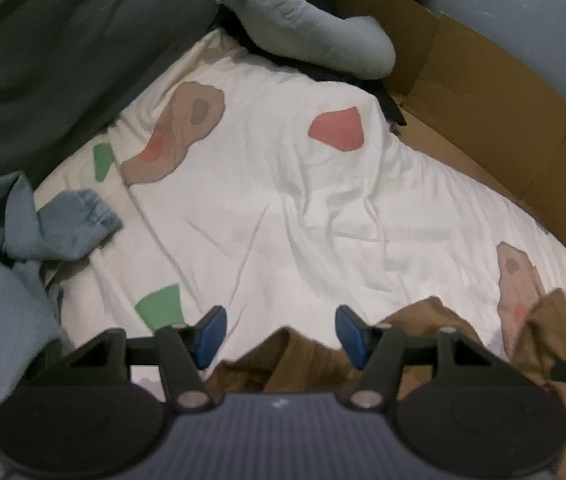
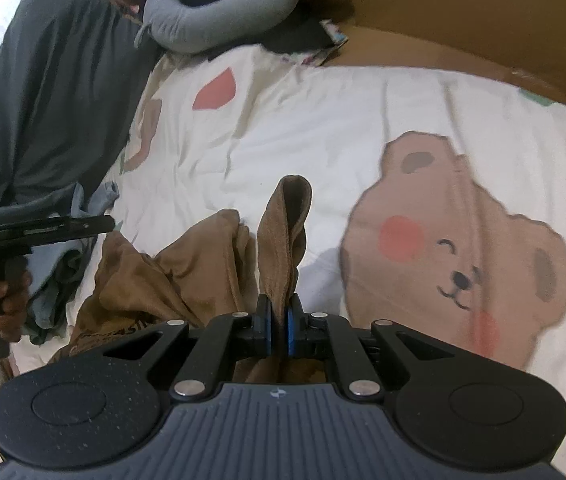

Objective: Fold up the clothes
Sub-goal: 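Grasp the shirt edge with the right gripper and lift it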

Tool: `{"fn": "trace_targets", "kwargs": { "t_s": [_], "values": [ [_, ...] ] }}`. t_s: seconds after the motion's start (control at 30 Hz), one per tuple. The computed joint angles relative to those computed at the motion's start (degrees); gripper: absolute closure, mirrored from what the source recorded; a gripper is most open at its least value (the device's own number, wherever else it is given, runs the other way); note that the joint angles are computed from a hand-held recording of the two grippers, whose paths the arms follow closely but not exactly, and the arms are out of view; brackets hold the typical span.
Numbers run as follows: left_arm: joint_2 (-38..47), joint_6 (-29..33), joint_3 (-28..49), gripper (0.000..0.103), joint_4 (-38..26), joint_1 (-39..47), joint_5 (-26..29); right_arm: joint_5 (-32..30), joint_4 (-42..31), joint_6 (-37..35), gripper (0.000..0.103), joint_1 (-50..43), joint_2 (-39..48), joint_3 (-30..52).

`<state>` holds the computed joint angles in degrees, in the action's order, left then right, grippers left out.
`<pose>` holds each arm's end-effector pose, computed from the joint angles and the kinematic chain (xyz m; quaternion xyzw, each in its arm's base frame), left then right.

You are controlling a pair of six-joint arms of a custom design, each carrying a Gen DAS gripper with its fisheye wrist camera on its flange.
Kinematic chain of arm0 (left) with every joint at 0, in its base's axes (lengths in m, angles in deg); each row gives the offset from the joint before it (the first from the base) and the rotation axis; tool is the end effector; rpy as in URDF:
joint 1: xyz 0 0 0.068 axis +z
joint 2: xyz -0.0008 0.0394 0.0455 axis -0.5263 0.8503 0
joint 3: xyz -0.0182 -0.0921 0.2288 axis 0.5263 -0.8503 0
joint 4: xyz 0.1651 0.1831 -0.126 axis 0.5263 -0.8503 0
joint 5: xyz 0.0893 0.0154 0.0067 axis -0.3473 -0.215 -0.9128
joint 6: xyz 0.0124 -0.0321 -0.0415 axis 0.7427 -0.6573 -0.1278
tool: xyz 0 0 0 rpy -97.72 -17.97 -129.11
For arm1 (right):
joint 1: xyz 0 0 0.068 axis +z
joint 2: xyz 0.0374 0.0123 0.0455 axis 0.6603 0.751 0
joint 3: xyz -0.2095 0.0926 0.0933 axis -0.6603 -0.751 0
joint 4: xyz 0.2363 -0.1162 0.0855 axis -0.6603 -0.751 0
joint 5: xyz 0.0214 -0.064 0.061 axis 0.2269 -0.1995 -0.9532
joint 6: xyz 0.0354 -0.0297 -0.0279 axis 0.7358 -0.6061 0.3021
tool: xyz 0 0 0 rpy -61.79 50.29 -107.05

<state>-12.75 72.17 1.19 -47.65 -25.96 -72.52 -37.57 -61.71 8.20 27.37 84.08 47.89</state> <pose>0.2244 0.0233 0.1645 -0.1581 0.9477 -0.0110 0.2770 0.3577 -0.0656 0.1592 -0.1384 0.9285 0.2856 0.1929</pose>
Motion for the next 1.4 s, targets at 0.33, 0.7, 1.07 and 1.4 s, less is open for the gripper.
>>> {"fn": "trace_targets", "kwargs": {
  "t_s": [0.33, 0.7, 1.07, 1.4],
  "values": [
    [6.88, 1.73, 1.56, 0.04, 7.23, -1.55, 4.22, -0.32, -9.37, -6.6, 0.098, -10.62, -4.83, -1.08],
    [18.56, 3.72, 7.83, 0.04, 10.62, -9.42, 5.53, 1.19, -15.75, -11.78, 0.098, -21.23, -7.94, -3.8],
    [29.12, 5.27, 13.99, 0.04, 10.14, -15.47, 6.66, 5.26, -19.25, -17.74, 0.098, -33.53, -9.2, -7.71],
    [34.45, 6.21, 17.91, 0.033, 8.05, -17.6, 4.78, 10.58, -22.2, -24.8, 0.098, -44.96, -10.67, -13.62]
  ]
}}
